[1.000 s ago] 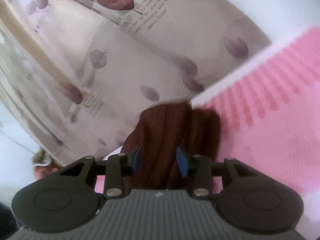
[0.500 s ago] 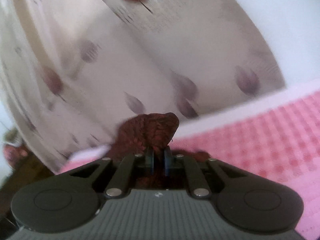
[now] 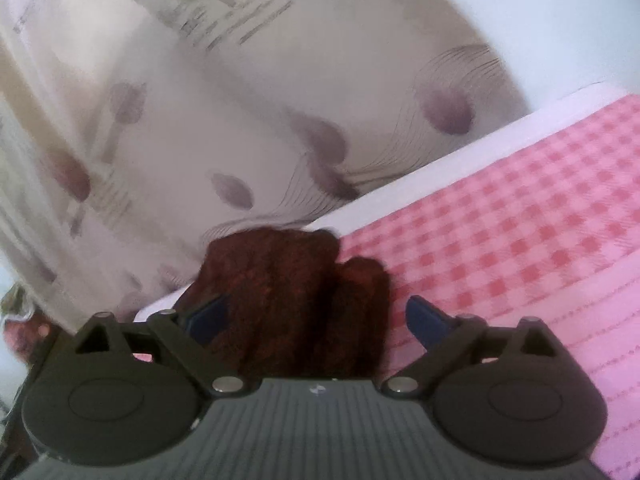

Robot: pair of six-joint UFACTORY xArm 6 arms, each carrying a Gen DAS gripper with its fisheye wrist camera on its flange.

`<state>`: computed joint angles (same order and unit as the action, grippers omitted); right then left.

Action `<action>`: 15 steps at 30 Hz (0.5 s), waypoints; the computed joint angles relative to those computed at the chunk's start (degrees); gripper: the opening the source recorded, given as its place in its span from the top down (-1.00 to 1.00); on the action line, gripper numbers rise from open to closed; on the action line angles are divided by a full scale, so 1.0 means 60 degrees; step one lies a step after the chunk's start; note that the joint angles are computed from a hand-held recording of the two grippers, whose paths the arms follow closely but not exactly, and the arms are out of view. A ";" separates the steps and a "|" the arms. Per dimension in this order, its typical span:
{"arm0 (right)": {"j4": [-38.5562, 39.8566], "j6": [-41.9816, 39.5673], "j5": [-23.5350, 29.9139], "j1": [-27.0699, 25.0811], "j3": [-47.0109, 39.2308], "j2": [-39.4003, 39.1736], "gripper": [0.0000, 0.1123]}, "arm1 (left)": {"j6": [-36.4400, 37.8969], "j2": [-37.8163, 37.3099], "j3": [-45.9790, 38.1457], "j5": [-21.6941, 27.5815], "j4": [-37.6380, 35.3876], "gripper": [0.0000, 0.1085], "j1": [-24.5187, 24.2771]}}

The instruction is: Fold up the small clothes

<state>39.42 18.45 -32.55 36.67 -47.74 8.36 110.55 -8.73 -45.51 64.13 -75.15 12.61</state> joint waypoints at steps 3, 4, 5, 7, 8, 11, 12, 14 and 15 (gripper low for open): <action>-0.0072 -0.0444 0.1157 -0.0147 -0.0760 0.0306 -0.02 | 0.0020 -0.0021 0.0026 -0.0082 -0.0044 -0.69 -0.0015; -0.0297 -0.0538 0.1562 -0.0253 -0.1121 0.0546 0.25 | 0.0034 -0.0026 0.0040 -0.0139 -0.0121 -0.69 -0.0019; -0.0892 -0.0232 0.1569 -0.0346 -0.1133 0.0635 0.28 | 0.0000 -0.0002 0.0023 -0.0150 -0.0162 -0.69 -0.0001; -0.2884 0.1474 0.1066 -0.0706 -0.1197 0.0853 0.49 | -0.0126 0.0095 -0.0071 -0.0022 -0.0224 -0.69 0.0080; -0.3864 0.2473 0.0232 -0.0906 -0.1127 0.1005 0.50 | -0.0141 0.0140 -0.0107 0.0072 -0.0275 -0.69 0.0125; -0.5672 0.4273 -0.1902 -0.1402 -0.0768 0.1314 0.54 | -0.0270 0.0214 -0.0189 0.0017 -0.0145 -0.70 0.0049; -0.5477 0.4245 -0.1869 -0.1411 -0.0714 0.1451 0.54 | -0.0156 0.0199 -0.0151 -0.0028 -0.0141 -0.70 0.0008; -0.5609 0.5077 -0.2035 -0.1603 -0.0502 0.1888 0.54 | 0.0155 0.0158 -0.0068 -0.0016 -0.0153 -0.70 0.0004; -0.5818 0.5509 -0.2355 -0.1729 -0.0362 0.2093 0.55 | 0.0315 0.0094 0.0013 -0.0099 -0.0180 -0.70 -0.0039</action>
